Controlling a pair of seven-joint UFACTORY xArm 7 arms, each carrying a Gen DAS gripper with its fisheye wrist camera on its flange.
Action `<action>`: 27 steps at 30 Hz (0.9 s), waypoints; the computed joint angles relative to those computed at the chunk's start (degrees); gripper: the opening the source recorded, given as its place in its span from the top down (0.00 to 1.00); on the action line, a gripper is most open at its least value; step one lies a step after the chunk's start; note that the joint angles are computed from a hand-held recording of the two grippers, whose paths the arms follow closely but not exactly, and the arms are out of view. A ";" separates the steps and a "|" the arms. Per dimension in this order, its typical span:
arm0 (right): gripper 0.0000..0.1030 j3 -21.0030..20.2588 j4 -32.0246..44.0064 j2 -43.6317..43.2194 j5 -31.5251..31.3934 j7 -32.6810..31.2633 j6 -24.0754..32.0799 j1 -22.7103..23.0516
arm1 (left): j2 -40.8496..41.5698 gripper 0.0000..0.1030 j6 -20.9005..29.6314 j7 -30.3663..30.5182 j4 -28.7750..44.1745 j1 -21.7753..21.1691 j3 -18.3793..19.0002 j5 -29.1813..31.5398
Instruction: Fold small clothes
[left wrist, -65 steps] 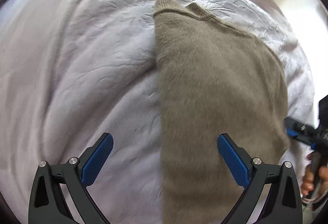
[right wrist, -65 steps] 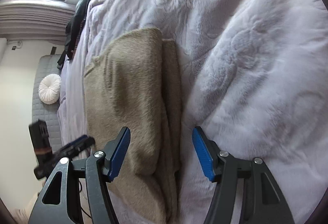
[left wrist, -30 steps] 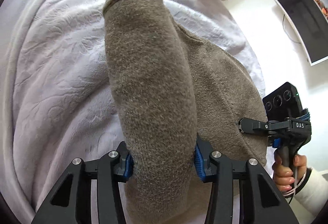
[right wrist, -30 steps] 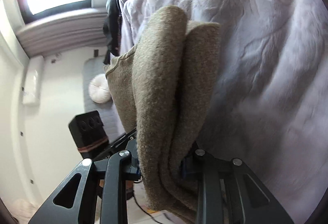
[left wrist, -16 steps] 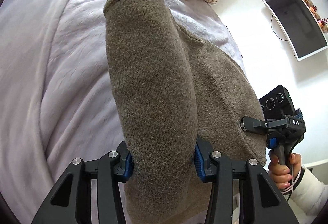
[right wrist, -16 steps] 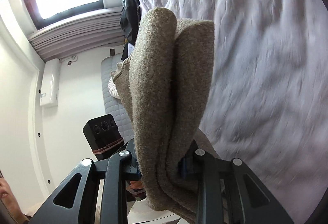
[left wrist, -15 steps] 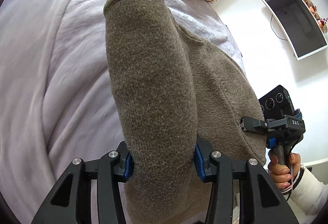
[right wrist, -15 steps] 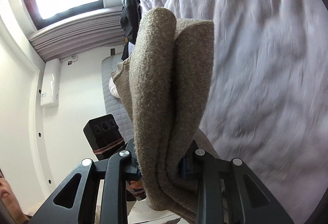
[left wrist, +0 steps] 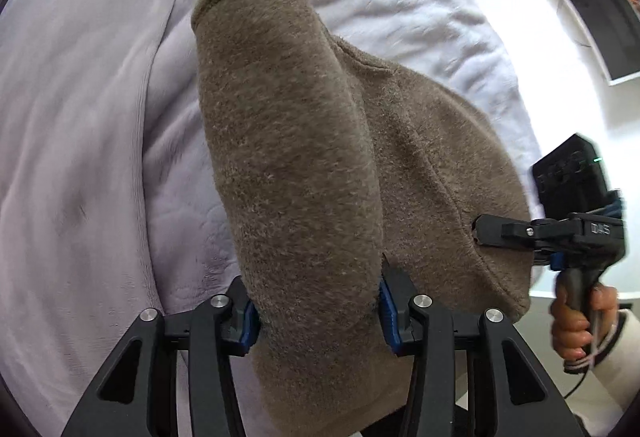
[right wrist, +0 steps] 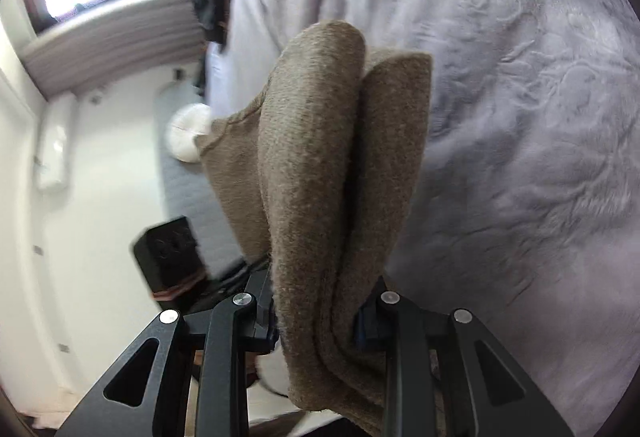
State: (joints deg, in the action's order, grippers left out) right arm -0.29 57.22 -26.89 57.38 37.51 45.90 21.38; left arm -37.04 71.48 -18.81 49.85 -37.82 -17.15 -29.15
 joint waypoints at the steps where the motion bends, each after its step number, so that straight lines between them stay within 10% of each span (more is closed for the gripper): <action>1: 0.71 0.11 1.21 1.14 -3.14 0.55 2.25 -0.58 | 0.07 0.53 -0.67 -0.89 -0.74 0.38 -1.02 0.79; 8: 0.57 4.29 16.95 9.96 -32.00 6.48 26.34 -6.51 | -4.84 0.44 -2.37 -3.13 -5.16 0.83 -1.04 5.28; 13: 0.51 6.81 26.32 12.91 -40.03 10.94 35.74 -7.87 | -7.66 0.44 -0.12 -4.41 -4.47 2.42 -1.05 8.83; 20: 0.51 6.11 15.40 2.86 -30.58 17.37 23.17 -7.35 | -12.26 0.44 3.63 -6.32 -4.63 5.16 0.59 11.20; 21: 0.55 5.91 15.34 3.43 -29.47 17.27 22.69 -6.76 | -11.85 0.44 3.42 -6.04 -4.38 5.45 0.13 11.36; 23: 0.95 5.69 18.37 6.52 -30.02 15.67 26.76 -5.63 | -10.35 0.44 4.08 -5.81 -3.41 5.95 -1.41 12.60; 27: 0.93 8.05 26.88 11.93 -38.29 12.06 36.45 -5.02 | -9.59 0.44 5.42 -6.39 -3.98 5.40 -3.66 13.73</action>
